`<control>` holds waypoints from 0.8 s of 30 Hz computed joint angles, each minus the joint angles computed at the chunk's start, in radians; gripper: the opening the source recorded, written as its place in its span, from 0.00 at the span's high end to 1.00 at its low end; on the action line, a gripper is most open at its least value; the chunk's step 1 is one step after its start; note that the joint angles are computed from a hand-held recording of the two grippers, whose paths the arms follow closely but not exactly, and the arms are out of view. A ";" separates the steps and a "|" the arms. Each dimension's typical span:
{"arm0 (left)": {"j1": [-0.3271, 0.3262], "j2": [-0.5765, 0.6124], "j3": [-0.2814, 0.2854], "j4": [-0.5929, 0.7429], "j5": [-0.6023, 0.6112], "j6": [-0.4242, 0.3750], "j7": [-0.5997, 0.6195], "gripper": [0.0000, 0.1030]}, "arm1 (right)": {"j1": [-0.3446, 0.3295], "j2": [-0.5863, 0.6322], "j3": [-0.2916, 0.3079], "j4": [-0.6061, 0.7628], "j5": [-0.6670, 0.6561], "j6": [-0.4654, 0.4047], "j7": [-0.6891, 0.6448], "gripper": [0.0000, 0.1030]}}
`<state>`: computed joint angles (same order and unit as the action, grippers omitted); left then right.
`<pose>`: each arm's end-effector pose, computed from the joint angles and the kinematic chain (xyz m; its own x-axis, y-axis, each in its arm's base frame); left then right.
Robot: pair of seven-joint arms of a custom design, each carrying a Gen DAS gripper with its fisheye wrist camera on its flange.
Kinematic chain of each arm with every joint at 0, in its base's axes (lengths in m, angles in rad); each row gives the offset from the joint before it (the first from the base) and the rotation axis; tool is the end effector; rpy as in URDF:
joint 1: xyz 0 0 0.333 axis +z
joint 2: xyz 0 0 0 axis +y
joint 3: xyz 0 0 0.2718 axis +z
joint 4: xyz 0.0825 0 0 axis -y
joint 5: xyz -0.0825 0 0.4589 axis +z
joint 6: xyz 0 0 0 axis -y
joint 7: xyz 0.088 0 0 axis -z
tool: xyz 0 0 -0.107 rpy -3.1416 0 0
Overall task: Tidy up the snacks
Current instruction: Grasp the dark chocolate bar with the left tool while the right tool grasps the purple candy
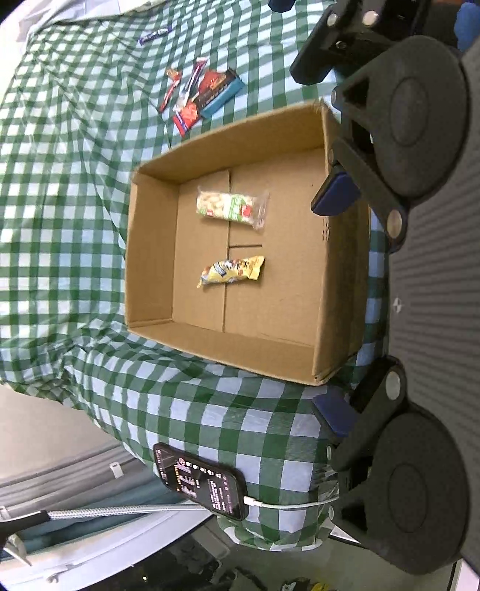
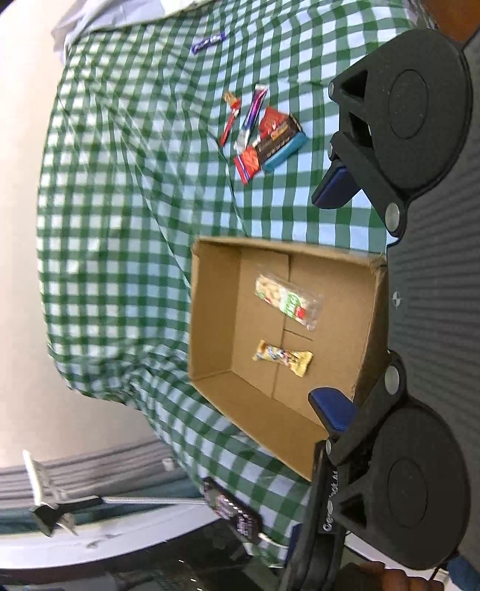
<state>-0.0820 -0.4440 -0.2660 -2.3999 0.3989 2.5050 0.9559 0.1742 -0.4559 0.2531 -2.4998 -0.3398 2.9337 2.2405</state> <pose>0.5127 -0.1903 0.4634 0.0469 -0.9895 -0.1368 -0.7963 0.0456 -0.6032 0.4819 0.2444 0.4655 0.1378 -0.9843 -0.1104 -0.6273 -0.0005 -0.7788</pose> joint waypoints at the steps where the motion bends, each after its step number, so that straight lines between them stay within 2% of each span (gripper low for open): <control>1: -0.002 -0.012 -0.004 -0.007 0.005 0.001 -0.005 0.00 | -0.005 -0.020 0.002 -0.017 -0.001 0.006 0.013 0.01; 8: -0.016 -0.035 -0.031 0.000 0.022 -0.009 -0.020 0.00 | -0.043 -0.133 0.019 -0.121 0.018 0.045 0.073 0.01; 14: -0.038 0.065 -0.051 0.101 0.045 -0.009 -0.014 0.00 | -0.100 -0.192 0.036 -0.182 0.040 0.078 0.109 0.01; 20: -0.094 0.303 -0.055 0.325 0.085 -0.014 0.004 0.00 | -0.213 -0.257 0.069 -0.248 0.047 0.083 0.172 0.01; 24: -0.161 0.543 -0.037 0.557 0.142 -0.030 0.006 0.00 | -0.300 -0.284 0.081 -0.282 0.040 0.067 0.224 0.01</control>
